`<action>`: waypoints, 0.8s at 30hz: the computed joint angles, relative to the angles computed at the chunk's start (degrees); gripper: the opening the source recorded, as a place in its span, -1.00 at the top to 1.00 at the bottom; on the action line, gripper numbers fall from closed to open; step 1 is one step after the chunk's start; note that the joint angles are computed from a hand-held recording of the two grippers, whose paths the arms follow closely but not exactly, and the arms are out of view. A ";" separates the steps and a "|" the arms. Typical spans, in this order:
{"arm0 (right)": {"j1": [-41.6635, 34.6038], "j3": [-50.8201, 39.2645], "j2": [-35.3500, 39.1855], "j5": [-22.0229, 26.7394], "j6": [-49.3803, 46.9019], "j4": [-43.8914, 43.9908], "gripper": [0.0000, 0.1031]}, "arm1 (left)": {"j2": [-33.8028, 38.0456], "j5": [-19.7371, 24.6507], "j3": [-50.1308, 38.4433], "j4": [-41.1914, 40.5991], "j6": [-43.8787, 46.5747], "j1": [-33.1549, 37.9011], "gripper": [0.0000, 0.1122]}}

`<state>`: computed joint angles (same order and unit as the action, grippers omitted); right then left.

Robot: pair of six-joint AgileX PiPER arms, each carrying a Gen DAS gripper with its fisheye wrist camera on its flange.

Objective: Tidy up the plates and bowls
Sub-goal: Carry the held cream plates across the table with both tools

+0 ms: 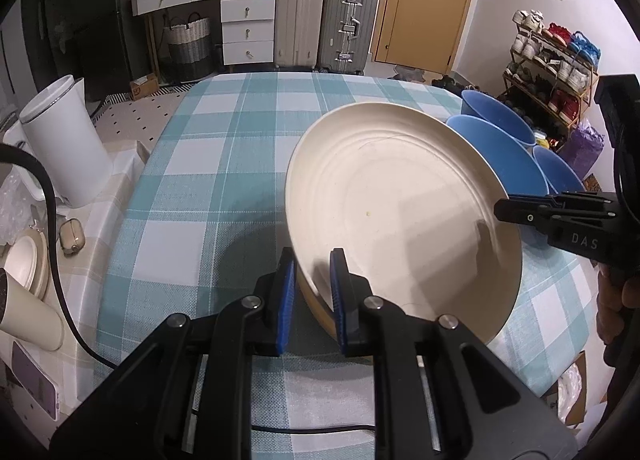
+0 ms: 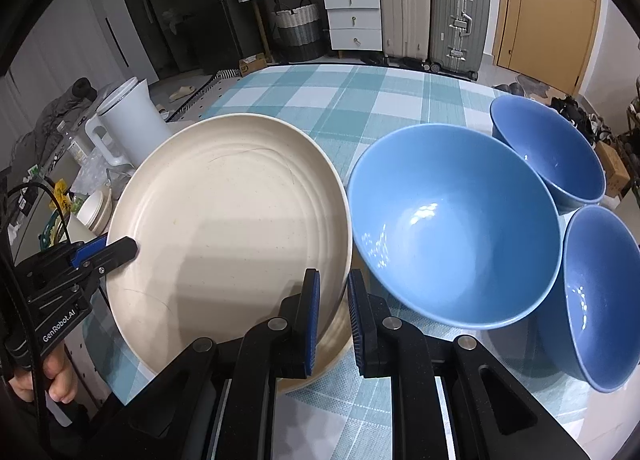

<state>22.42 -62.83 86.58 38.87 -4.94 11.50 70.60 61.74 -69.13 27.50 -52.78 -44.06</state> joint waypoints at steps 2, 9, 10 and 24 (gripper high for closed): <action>0.16 0.41 0.18 -0.50 0.25 -0.25 0.71 | -0.02 -0.56 0.48 -0.13 -0.20 0.12 0.77; -0.02 1.19 0.70 -1.18 -0.29 0.46 0.71 | 0.84 -2.20 2.32 0.37 -0.53 0.47 0.77; -0.12 1.40 0.69 -1.28 -0.62 0.79 0.71 | 1.03 -2.27 2.53 0.58 -0.65 0.49 0.77; 0.42 3.27 1.52 -2.80 0.72 -0.45 0.68 | 2.59 -4.65 5.38 2.26 -2.40 -0.03 0.77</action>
